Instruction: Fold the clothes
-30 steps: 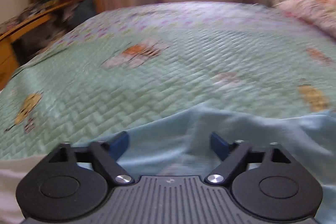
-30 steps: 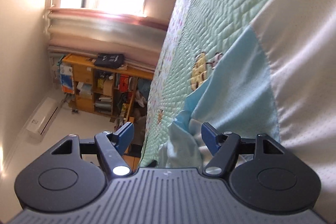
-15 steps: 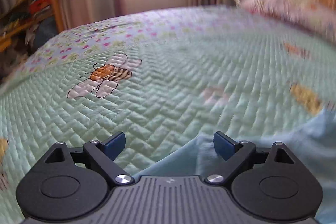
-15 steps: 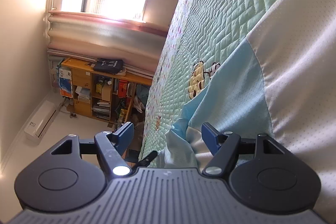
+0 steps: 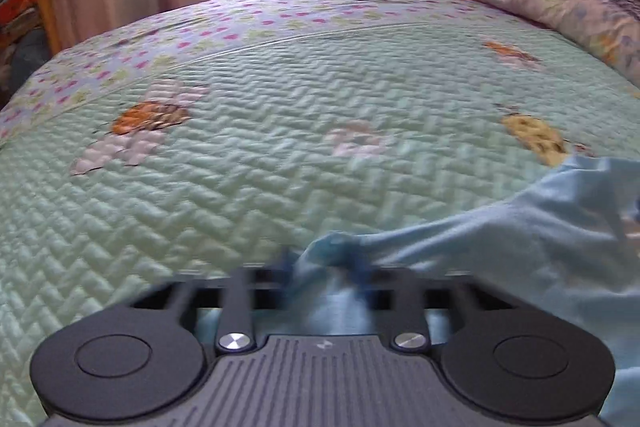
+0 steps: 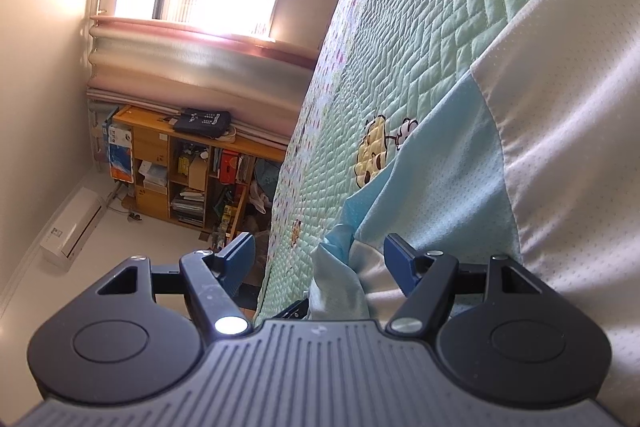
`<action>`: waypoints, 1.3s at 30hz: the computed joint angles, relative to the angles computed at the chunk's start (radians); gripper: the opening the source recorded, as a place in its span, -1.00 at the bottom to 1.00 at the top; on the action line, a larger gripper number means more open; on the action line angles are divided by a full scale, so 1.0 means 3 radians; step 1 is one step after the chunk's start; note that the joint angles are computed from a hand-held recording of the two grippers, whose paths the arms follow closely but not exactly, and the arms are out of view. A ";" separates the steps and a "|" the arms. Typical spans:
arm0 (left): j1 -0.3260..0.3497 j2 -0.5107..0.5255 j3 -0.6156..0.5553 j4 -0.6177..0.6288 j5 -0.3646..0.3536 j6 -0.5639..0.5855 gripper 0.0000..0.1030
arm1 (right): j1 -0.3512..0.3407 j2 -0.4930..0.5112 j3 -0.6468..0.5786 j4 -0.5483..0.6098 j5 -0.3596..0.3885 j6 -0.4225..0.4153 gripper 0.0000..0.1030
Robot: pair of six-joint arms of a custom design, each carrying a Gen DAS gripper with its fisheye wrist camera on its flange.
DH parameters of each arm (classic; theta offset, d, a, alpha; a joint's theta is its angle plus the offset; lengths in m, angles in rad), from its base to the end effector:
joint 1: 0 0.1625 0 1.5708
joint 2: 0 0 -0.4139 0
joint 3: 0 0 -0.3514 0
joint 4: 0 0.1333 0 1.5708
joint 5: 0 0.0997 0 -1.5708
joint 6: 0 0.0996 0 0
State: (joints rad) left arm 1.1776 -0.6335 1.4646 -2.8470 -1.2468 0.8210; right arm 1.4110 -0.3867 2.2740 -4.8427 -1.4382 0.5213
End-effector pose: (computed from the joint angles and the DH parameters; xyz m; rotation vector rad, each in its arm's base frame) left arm -0.1162 -0.7108 0.1057 1.4533 2.2667 -0.5017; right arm 0.0826 -0.4078 0.0644 0.6175 2.1033 -1.7593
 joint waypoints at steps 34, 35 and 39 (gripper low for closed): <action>0.0490 -0.1857 0.2302 -0.0802 -0.0972 -0.1347 -0.04 | 0.0569 -0.0795 -0.0367 0.2201 -0.0818 -0.0632 0.48; 0.0534 -0.1832 0.2276 -0.0806 -0.1065 -0.1395 -0.04 | 0.0543 -0.0785 -0.0339 0.2156 -0.0794 -0.0619 0.49; 0.0633 -0.1685 0.2258 -0.1050 -0.1229 -0.1364 -0.03 | 0.0252 -0.0765 -0.0298 0.2332 -0.0164 -0.0516 0.49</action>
State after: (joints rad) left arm 1.3676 -1.1390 2.1421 -3.1619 -1.6156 0.4117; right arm 1.4866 -0.6161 2.1846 -4.1432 -1.4873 0.3665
